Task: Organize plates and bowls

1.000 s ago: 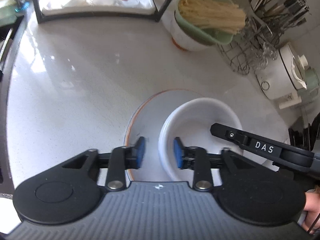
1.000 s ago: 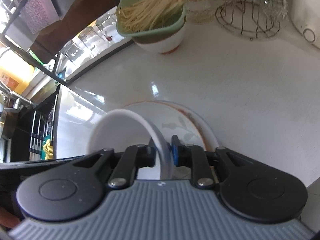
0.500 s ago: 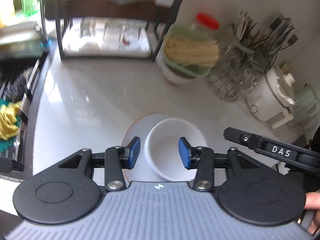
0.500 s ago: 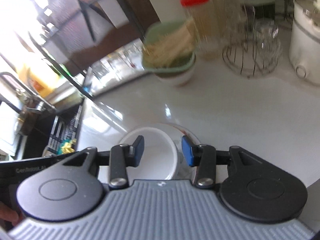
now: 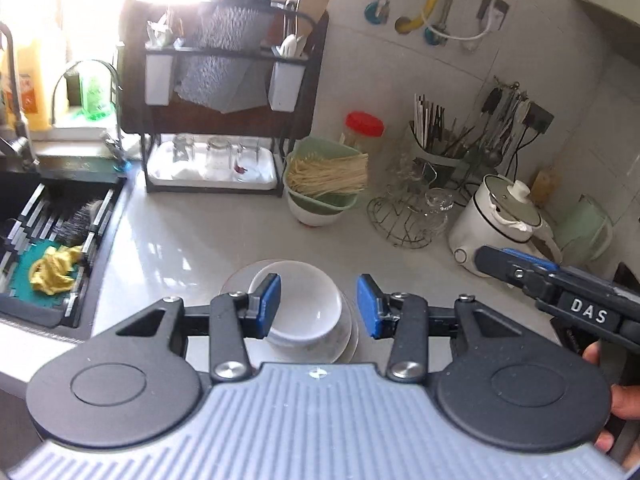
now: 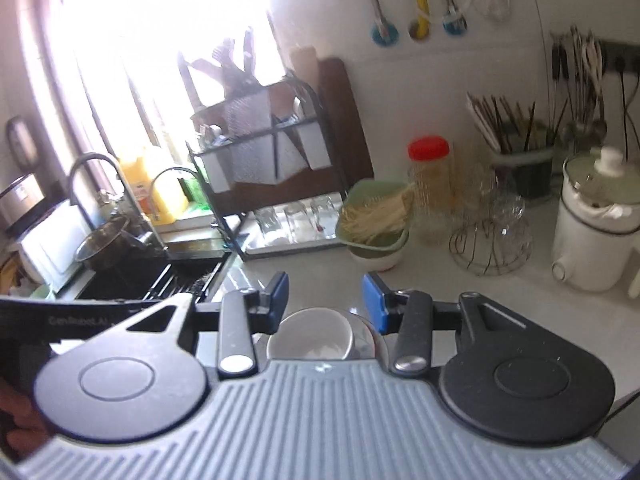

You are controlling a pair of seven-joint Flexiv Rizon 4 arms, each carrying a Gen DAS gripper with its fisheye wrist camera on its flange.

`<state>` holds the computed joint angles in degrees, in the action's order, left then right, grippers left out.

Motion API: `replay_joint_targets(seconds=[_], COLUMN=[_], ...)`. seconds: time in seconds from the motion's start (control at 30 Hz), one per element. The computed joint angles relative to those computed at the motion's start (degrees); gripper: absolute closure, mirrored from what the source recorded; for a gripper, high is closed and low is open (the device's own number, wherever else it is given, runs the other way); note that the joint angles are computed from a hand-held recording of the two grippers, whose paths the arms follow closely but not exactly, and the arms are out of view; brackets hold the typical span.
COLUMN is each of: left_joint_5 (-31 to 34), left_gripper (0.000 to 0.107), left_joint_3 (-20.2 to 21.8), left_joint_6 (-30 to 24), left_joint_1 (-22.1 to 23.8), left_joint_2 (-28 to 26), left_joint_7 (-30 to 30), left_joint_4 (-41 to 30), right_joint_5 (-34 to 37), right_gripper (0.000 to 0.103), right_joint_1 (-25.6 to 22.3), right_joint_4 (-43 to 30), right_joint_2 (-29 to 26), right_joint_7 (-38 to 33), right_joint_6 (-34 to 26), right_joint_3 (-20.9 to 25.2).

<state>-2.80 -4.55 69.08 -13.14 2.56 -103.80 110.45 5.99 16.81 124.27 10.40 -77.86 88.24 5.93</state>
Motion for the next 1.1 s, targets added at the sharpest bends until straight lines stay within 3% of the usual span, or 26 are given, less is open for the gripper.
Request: replay_joint_targets(seconds=[0.13,0.23,0.43,0.5,0.57,0.73,1.1], left_joint_5=[8.10,13.63,17.75,18.32,19.55,21.26,24.47], left_gripper=[0.059,0.053,0.038,0.032,0.021,0.010,0.008], left_joint_3=[-1.37,-3.34,-6.42,-7.28,-8.91,-11.14,-15.86], left_joint_6=[0.07,-0.50,-0.30,0.32,-0.26,-1.50,-7.46], left_joint_1=[0.21,1.32,2.58,2.92,4.05,5.39,7.51], left_joint_2=[5.09,8.69,14.73,16.47,18.23,21.26,26.93], left_joint_7=[-7.80,-13.34,-19.78,-21.44,-23.78,-26.58,-31.89], left_joint_4=[3.20,5.57,10.81,12.55,13.73,15.68,17.57], right_joint_5=[3.82,1.16,-2.47,-4.06,-5.72,-8.86,-11.66], right_gripper=[0.058,0.059,0.056,0.029,0.015,0.016,0.016], right_joint_1=[2.25,-0.74,-3.81,-6.23,-8.87,-7.89,-5.18], right_joint_4=[4.20,8.12,15.10,17.00,18.77,22.52,28.78], right_joint_2=[5.06,7.52,12.01,12.68,13.22,15.82,23.07], right_joint_7=[-2.34,-0.17,5.74,7.84,9.59,12.12,16.73], right_joint_6=[0.87,3.81,8.32,10.33,12.08,11.67,10.47], right_joint_3=[-1.29,1.24,3.44,5.25,7.17,6.26,4.72])
